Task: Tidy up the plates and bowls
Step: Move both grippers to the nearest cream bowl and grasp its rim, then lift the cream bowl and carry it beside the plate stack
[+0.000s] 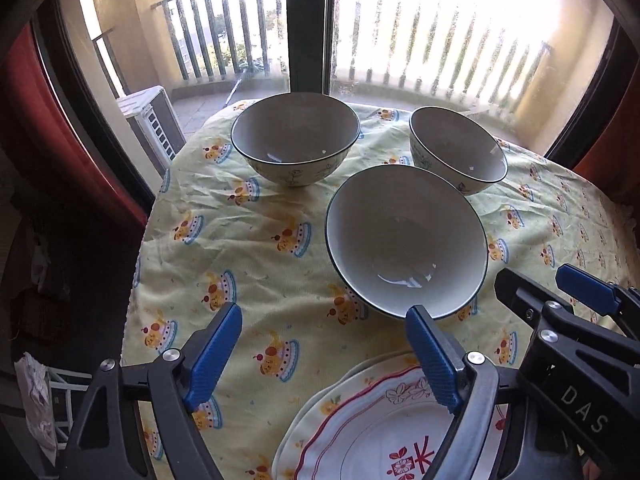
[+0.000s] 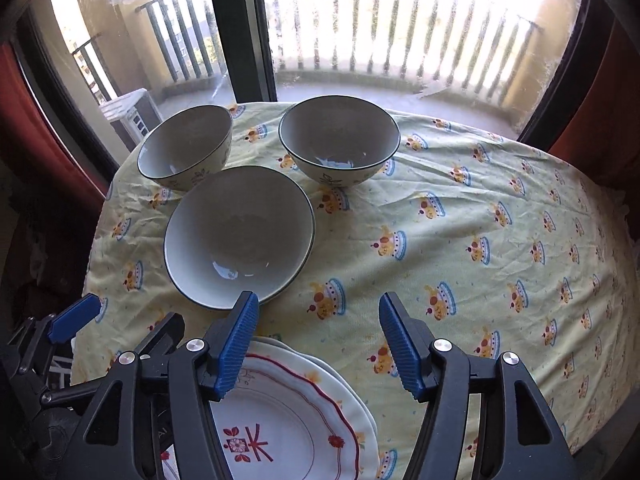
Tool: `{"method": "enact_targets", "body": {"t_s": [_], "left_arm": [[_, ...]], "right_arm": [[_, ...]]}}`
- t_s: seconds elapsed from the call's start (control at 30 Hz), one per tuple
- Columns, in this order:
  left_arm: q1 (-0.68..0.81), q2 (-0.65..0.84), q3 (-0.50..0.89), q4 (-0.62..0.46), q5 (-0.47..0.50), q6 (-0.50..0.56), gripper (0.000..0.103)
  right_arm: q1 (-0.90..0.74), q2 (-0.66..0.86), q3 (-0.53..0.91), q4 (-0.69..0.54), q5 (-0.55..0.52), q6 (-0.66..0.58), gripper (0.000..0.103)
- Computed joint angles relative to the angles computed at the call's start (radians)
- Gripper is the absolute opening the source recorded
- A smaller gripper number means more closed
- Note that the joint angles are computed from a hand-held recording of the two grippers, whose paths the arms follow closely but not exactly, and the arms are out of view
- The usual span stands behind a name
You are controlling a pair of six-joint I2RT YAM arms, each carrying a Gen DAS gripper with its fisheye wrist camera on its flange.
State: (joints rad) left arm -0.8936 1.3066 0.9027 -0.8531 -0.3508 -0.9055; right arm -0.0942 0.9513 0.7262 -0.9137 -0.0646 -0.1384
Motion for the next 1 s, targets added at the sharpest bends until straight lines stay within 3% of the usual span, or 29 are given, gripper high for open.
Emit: {"method": "enact_targets", "body": {"t_s": [0.13,0.27,0.4,0.67,1.0], "left_arm": [[0.087,0.067,0.022,0.061,0.035,0.065,0.073],[0.15,0.152,0.048,0.12,0.081,0.112,0.057],[0.184,0.231,0.08,0.153,0.103,0.146,0.05],[0.196,0.307,0.108,0.169,0.12,0.175,0.022],[0.174,0.315,0.139,0.116,0.116,0.16,0.02]], "right_arm": [[0.027,0.12,0.032,0.089,0.006,0.035,0.066],[0.041,0.24,0.063,0.163,0.004,0.063,0.057],[0.04,0.343,0.081,0.224,-0.007,0.076,0.05],[0.033,0.463,0.095,0.284,-0.041,0.045,0.017],[0.043,0.442,0.097,0.257,-0.03,0.036,0.016]]}}
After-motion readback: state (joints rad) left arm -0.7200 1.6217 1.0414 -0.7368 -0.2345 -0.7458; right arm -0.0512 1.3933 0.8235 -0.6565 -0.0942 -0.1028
